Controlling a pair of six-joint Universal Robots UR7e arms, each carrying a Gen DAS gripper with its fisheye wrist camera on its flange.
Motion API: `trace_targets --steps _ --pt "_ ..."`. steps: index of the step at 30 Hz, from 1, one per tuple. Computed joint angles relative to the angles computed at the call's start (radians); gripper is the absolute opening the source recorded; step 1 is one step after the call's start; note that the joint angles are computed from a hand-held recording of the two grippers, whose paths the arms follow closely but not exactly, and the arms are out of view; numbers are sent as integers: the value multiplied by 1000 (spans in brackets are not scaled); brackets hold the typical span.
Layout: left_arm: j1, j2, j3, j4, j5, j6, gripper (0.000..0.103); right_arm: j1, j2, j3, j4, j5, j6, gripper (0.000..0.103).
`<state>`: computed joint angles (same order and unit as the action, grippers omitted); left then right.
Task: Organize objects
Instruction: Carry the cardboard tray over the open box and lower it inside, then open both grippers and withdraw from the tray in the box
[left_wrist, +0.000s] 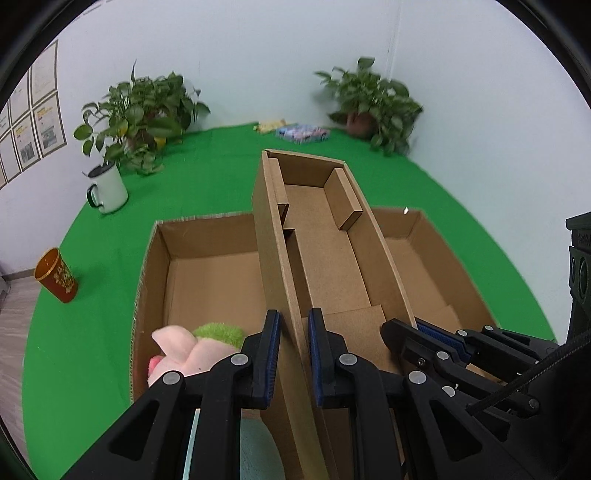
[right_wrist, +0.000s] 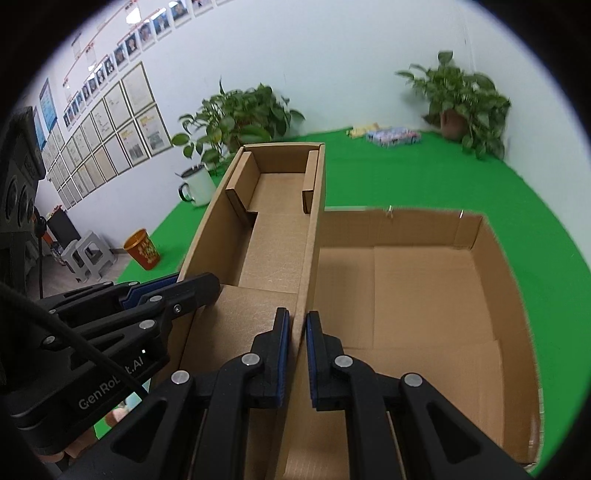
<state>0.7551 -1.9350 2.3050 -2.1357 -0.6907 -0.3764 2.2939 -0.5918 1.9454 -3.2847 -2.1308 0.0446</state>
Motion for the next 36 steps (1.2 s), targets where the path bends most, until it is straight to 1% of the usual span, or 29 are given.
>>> trace_targets --steps 2,6,12,14,18,21,25,31,34,36 --pt "62 26 13 -69 -10 66 12 -11 9 -3 9 9 7 8" --pt "138 67 26 -144 -30 129 11 -29 25 -8 37 21 23 8" --pt "207 109 30 -151 -51 143 11 -47 38 -24 113 25 51 8" --pt "212 110 37 -134 -53 126 11 -51 43 -28 134 29 58 8" --pt "249 125 43 -137 -70 124 11 -57 54 -40 180 27 70 8" --pt "246 110 55 -136 -61 127 11 -56 62 -46 197 28 69 8" --pt "228 90 59 -94 -46 99 12 -57 65 -51 214 30 66 8" --pt "205 39 61 -36 -49 84 12 -50 72 -52 207 21 45 8" --pt "186 -5 68 -6 -58 59 12 -44 79 -56 202 12 32 8" --pt "160 -41 81 24 -41 38 12 -41 84 -57 198 4 27 8"
